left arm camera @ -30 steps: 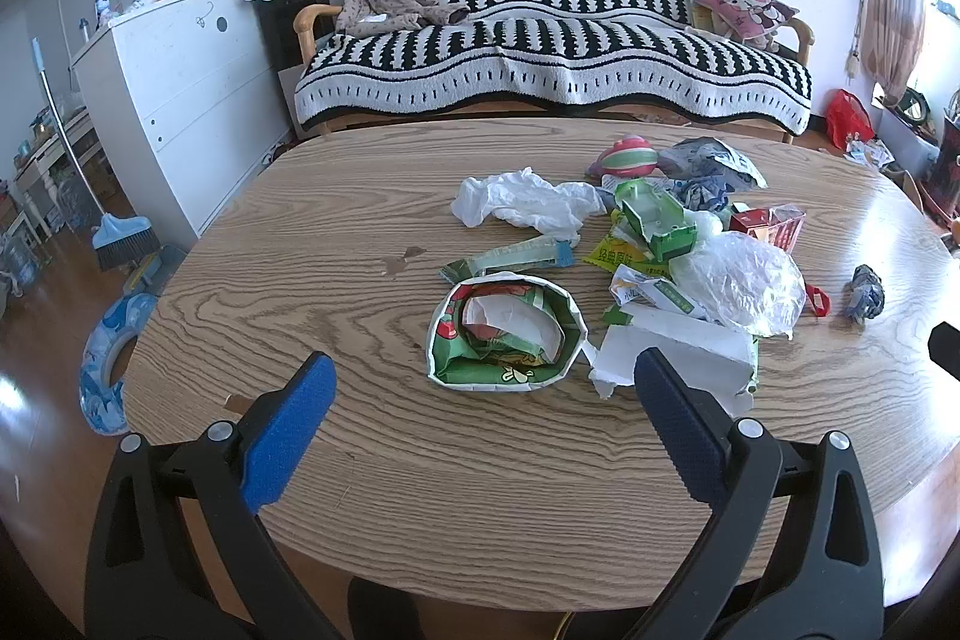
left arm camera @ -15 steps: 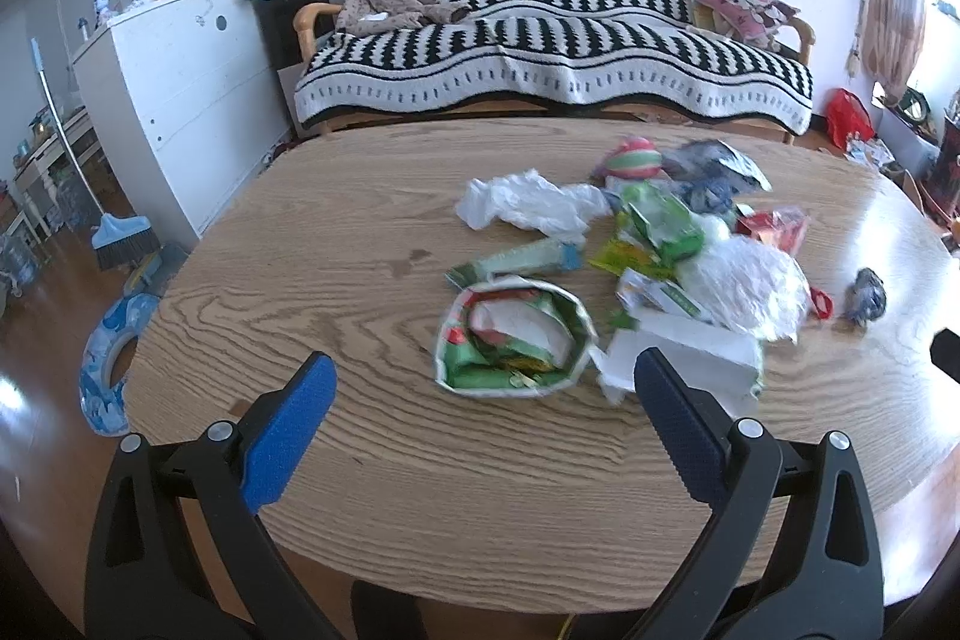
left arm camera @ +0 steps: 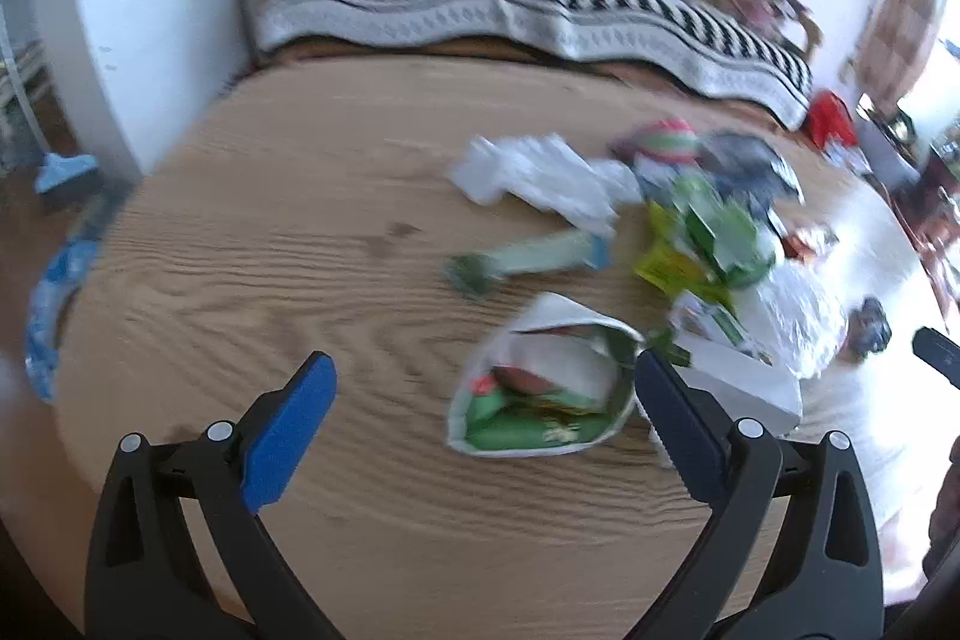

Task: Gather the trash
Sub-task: 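Grasp the green-white paper cup with the left tool while the right tool grasps the clear plastic bag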

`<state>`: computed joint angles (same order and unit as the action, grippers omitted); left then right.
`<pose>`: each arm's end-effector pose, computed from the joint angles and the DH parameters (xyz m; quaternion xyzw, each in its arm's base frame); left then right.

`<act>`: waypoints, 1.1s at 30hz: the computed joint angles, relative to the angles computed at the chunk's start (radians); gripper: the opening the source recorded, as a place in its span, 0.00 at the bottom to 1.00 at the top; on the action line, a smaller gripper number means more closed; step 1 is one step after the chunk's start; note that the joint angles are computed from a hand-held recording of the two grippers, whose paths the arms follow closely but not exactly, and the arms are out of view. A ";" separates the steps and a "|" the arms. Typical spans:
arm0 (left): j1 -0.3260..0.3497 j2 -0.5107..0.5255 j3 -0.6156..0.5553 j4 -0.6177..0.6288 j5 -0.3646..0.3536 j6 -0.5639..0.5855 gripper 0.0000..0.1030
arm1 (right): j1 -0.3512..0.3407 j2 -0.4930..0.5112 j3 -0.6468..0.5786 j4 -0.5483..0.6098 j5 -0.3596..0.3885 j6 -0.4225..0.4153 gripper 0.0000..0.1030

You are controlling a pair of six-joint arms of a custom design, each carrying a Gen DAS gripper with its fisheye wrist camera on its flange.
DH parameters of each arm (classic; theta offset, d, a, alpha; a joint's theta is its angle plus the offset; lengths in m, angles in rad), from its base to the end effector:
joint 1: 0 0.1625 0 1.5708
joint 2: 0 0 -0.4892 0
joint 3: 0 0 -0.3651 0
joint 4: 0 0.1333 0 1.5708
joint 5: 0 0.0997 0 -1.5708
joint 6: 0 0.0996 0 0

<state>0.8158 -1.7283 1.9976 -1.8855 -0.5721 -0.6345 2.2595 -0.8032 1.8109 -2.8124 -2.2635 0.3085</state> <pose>-0.1005 -0.4235 0.4992 0.0420 0.8767 -0.3218 0.3550 0.4665 -0.4570 0.1543 0.1376 -0.9248 0.2576 0.2436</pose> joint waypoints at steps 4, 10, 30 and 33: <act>0.036 0.045 0.015 -0.072 -0.014 0.036 0.94 | -0.027 0.032 -0.032 0.025 0.043 0.018 0.89; 0.071 0.075 0.020 -0.147 -0.056 0.080 0.94 | -0.053 0.078 -0.078 0.009 0.203 0.002 0.88; 0.007 0.024 0.017 -0.142 -0.043 0.055 0.67 | -0.002 0.110 -0.107 -0.133 0.259 -0.058 0.08; -0.038 -0.007 0.021 -0.115 -0.020 0.038 0.67 | 0.021 0.080 -0.075 -0.196 0.220 -0.100 0.08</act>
<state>0.7780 -1.7355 2.0190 -2.0000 -0.5918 -0.5966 2.2808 -0.7235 1.7362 -3.0089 -2.0435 0.2081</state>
